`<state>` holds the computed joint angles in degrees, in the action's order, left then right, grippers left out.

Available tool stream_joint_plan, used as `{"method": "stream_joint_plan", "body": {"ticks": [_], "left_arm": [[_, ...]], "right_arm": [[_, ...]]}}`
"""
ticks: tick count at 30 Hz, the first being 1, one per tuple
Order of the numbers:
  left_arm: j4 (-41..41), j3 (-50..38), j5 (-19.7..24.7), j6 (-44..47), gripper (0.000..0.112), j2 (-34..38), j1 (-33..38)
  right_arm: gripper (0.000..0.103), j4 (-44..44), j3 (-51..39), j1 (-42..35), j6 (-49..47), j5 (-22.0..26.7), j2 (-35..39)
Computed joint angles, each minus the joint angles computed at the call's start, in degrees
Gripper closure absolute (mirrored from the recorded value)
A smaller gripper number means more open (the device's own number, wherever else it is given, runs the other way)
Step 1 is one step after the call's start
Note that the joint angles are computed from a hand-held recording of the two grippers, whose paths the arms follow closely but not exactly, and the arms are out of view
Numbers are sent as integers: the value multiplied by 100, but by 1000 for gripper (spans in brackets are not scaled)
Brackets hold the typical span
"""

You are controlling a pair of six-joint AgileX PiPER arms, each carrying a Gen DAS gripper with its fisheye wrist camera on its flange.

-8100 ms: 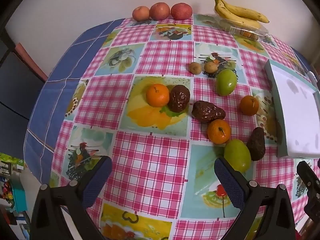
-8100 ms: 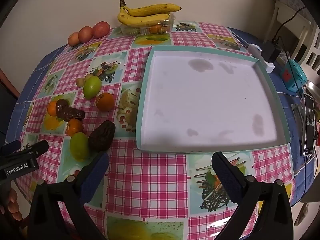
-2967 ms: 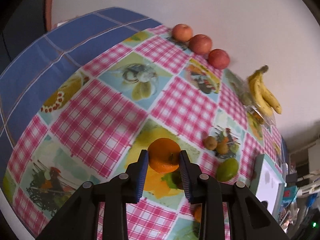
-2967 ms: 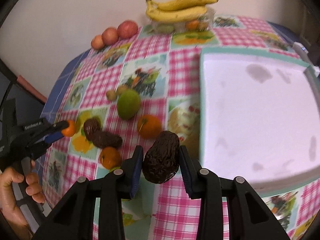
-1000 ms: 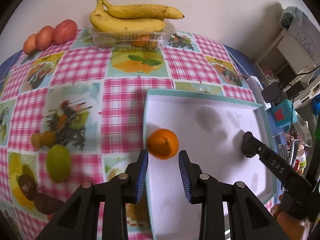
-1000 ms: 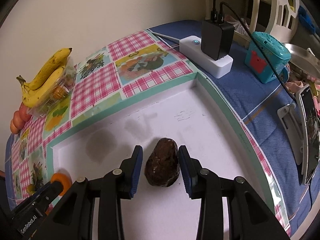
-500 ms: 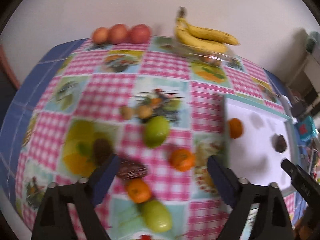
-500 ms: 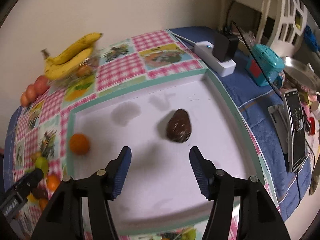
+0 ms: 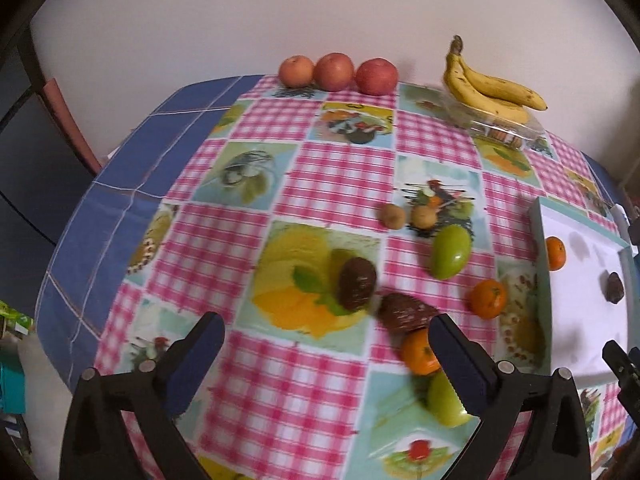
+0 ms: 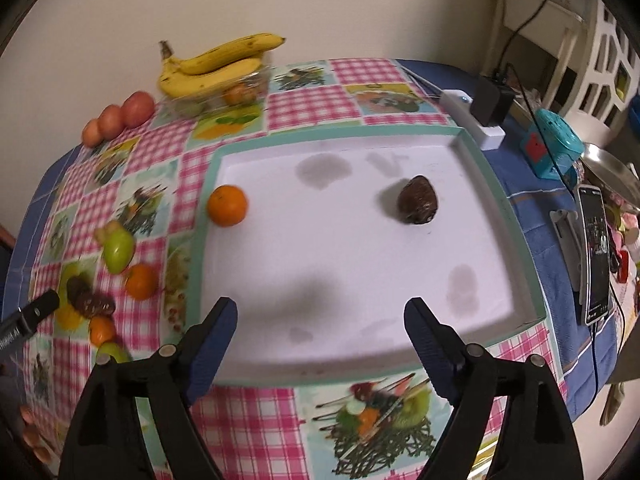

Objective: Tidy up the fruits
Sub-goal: 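Move both open tools back over the remaining fruit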

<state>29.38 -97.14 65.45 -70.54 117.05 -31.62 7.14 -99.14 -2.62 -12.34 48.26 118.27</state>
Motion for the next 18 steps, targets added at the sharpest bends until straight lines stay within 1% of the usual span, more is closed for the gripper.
{"method": "stream_joint_plan", "body": {"ticks": [4,5,7,10,18], "left_arm": [[-8,424,-146,-197,9,-311,102],[-10,549,-259,-281,9,-411,147],[2,634,-344,-310,9,-496,181],[46,651,-369,-233,9,-539,207],[75,796,-511,-192,9,-662,282]], "right_arm": [[17,63,288,52,-115,-141,-166],[17,90,330,60,-131,-155,-192],[16,74,409,99,-131,-196,-241],[5,-10,528,198,-135,-297,-319],[5,172,760,452,-338,-512,-512]]}}
